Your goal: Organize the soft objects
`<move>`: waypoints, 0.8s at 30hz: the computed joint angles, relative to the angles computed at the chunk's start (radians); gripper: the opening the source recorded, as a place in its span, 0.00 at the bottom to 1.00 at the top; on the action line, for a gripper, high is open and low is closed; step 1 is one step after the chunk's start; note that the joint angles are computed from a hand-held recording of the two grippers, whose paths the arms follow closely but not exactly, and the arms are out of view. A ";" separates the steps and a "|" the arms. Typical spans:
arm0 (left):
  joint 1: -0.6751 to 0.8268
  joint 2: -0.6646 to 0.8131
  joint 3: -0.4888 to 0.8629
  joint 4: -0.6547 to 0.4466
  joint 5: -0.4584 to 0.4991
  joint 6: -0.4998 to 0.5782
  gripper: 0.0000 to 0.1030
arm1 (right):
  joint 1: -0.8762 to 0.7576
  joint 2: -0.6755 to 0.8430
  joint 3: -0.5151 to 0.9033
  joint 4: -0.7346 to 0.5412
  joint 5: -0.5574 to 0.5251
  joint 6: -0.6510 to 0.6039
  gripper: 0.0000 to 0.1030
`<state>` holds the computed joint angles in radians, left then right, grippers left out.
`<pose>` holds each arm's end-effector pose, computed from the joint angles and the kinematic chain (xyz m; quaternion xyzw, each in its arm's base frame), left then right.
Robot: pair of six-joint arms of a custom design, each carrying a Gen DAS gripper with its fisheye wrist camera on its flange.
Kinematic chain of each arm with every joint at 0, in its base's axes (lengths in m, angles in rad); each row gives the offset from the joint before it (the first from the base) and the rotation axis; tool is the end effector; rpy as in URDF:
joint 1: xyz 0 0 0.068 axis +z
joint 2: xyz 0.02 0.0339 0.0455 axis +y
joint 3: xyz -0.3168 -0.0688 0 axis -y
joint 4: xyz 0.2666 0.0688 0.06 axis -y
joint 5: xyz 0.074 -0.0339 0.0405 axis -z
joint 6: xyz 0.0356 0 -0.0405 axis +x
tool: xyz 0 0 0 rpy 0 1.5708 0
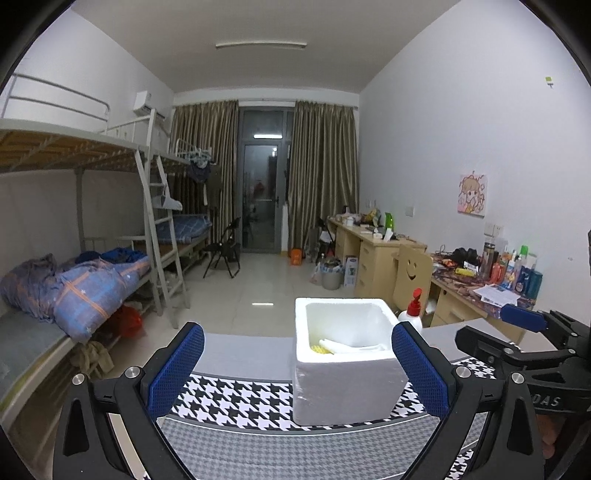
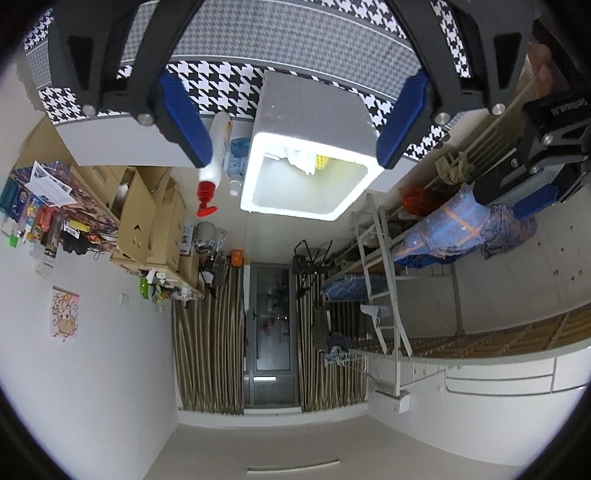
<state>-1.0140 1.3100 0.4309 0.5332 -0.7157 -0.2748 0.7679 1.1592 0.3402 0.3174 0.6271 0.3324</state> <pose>0.1517 -0.1994 0.2183 0.0891 0.7874 -0.0943 0.6026 0.1651 0.1304 0.2006 -0.0234 0.8331 0.0271 0.5519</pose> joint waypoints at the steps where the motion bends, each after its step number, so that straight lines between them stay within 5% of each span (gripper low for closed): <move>1: -0.011 -0.009 -0.006 -0.001 -0.006 -0.003 0.99 | 0.013 -0.016 -0.008 -0.009 0.011 0.004 0.94; 13: -0.152 -0.061 -0.073 0.061 -0.104 0.022 0.99 | 0.267 -0.179 -0.070 -0.153 0.275 0.110 0.96; 24: -0.275 0.079 -0.149 0.285 -0.220 0.023 0.99 | 0.384 -0.115 -0.200 0.029 0.481 0.152 0.96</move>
<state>-1.2891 1.3895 0.2818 0.8177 -0.9362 -0.2514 1.1523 1.0447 0.1399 0.3462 1.1080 0.4844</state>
